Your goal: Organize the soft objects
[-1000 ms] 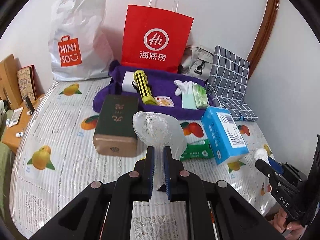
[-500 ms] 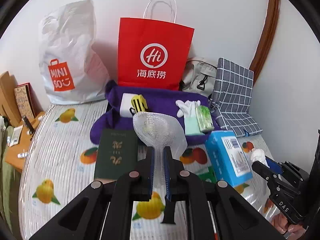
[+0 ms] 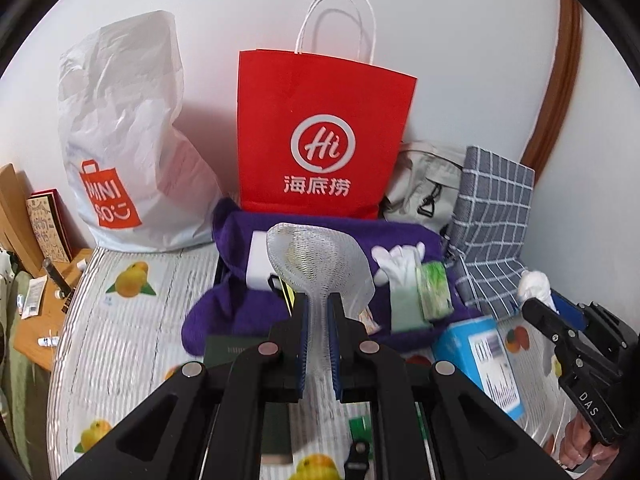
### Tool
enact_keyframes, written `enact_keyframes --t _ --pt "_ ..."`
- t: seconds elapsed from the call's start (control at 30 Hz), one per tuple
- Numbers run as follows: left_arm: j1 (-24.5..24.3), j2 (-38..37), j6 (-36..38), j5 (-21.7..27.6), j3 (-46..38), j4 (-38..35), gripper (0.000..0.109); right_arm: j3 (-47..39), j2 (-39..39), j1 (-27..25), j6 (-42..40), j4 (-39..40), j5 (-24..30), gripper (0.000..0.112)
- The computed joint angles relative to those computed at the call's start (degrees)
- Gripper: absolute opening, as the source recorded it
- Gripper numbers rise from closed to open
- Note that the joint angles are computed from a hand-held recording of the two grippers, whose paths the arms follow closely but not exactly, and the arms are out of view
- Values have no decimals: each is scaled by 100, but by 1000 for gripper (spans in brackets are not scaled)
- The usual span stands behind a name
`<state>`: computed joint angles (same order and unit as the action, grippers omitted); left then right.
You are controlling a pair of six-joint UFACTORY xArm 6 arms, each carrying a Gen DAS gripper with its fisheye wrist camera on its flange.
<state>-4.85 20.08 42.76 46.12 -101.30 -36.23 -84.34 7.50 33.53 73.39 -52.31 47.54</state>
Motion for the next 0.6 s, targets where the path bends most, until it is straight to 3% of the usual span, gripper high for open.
enact_keyframes --t 0.23,0.43,0.6 --pt "-129 952 -649 283 -1361 393 10 -563 470 -472 -130 253 -522 24" --pt "-254 2068 -1266 825 -3034 739 10 -1168 986 -860 -644 704 -1028 24" --pt "-243 3047 -1545 1263 -4426 747 10 -1090 1190 -1094 -640 908 -1446 24"
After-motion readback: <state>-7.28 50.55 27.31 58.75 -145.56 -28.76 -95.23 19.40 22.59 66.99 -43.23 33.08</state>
